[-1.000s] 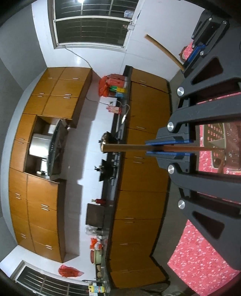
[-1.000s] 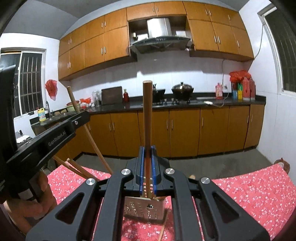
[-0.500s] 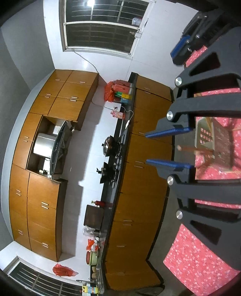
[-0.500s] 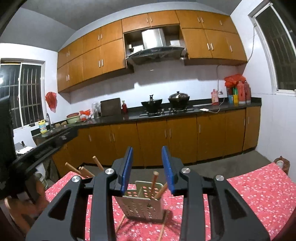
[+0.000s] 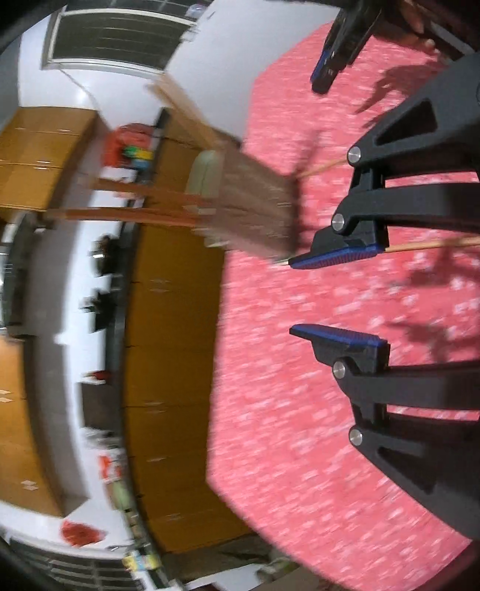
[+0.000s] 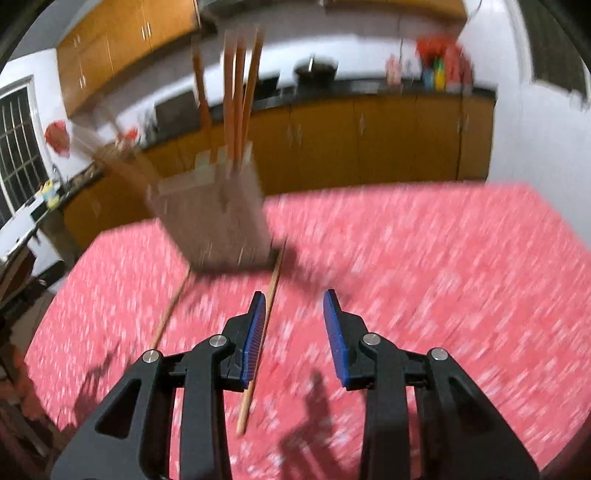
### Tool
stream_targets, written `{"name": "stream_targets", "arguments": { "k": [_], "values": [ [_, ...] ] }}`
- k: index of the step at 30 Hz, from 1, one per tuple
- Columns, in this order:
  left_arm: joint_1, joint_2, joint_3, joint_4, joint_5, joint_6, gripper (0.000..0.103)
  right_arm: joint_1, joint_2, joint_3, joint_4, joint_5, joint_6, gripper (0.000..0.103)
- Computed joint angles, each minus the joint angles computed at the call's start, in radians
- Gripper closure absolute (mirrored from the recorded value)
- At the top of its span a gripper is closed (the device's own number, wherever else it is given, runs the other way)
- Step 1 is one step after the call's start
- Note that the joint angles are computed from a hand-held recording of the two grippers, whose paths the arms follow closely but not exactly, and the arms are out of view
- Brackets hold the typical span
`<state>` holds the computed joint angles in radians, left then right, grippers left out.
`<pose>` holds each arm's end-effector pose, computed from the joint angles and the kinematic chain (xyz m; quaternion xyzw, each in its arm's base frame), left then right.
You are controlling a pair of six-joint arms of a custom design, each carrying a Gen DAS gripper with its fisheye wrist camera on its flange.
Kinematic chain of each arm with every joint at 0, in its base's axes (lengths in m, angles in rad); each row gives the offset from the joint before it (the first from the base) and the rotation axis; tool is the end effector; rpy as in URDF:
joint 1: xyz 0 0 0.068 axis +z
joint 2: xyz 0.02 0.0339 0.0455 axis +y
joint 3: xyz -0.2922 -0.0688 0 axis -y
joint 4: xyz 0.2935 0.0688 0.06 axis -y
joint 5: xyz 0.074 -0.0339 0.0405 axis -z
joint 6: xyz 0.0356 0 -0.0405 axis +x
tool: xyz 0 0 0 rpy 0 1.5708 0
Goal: Organize utensils
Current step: 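Close the left tool on a chopstick while the right tool grasps the last chopstick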
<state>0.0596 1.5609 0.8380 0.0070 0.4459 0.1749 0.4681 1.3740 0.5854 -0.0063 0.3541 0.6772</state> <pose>0.3572 0.0059 0.1869 0.1426 0.8807 -0.1525 0.4251 0.2622 0.1187 0.1575 0.1614 0.8993 0.0647 0.4013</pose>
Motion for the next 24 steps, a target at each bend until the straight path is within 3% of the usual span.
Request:
{"name": "stream_targets", "arguments": {
  "k": [2, 6, 11, 21, 22, 24],
  "values": [
    [-0.010, 0.024, -0.009, -0.021, 0.003, 0.016, 0.072, 0.026, 0.086, 0.024, 0.018, -0.029, 0.009, 0.076],
    [-0.044, 0.065, -0.023, -0.041, 0.001, 0.035, 0.072, 0.067, 0.196, 0.078, 0.019, -0.026, 0.013, 0.076],
    [-0.076, 0.088, -0.020, -0.051, -0.017, 0.057, 0.072, 0.068, 0.251, 0.096, 0.018, -0.031, 0.017, 0.076],
    [-0.161, 0.154, -0.014, -0.051, -0.142, 0.087, 0.072, 0.065, 0.279, 0.102, 0.026, -0.007, 0.007, 0.076],
    [-0.168, 0.158, -0.015, -0.050, -0.156, 0.092, 0.073, 0.063, 0.282, 0.103, 0.029, -0.005, 0.003, 0.077],
    [-0.179, 0.171, -0.010, -0.051, -0.179, 0.096, 0.085, 0.064, 0.288, 0.108, 0.023, 0.009, -0.001, 0.085]
  ]
}}
